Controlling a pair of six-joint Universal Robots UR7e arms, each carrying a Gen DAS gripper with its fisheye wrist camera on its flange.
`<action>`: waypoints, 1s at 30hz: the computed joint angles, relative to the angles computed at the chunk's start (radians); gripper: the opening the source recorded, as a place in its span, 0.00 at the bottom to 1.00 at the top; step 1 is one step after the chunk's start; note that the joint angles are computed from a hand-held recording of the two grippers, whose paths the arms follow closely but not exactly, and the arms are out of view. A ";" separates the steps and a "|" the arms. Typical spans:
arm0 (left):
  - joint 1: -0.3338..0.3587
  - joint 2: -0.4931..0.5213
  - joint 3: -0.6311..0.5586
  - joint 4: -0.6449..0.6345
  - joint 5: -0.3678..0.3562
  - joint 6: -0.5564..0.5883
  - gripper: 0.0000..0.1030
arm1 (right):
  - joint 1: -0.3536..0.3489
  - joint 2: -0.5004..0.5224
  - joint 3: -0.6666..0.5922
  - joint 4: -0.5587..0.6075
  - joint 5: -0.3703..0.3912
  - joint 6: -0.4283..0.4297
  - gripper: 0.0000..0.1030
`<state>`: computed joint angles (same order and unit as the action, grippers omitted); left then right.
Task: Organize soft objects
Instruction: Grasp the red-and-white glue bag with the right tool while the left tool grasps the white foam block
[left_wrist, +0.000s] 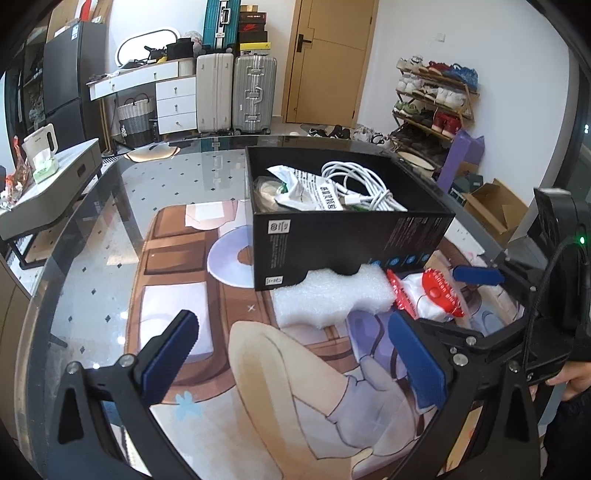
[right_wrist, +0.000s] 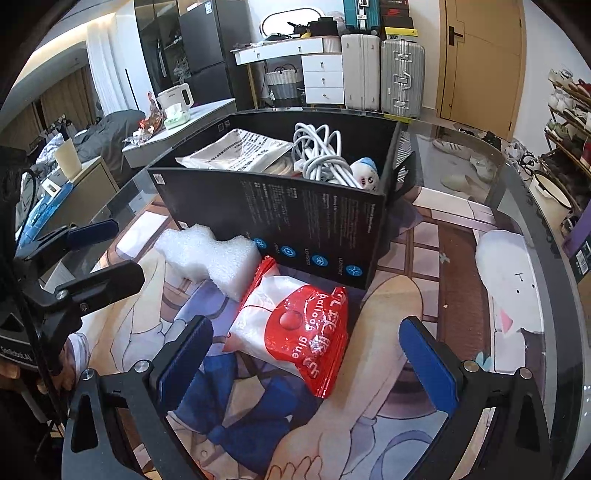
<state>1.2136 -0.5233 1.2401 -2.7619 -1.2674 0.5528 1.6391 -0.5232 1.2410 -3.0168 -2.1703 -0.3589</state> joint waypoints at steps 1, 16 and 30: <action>0.000 -0.003 0.005 0.002 0.006 0.003 1.00 | 0.002 0.007 -0.011 0.006 -0.010 -0.004 0.99; -0.004 -0.039 0.065 0.018 0.061 0.025 1.00 | 0.006 0.044 -0.065 0.054 -0.047 -0.002 0.99; -0.011 -0.026 0.052 0.017 0.084 0.024 1.00 | 0.014 0.067 -0.081 0.041 -0.064 -0.031 0.75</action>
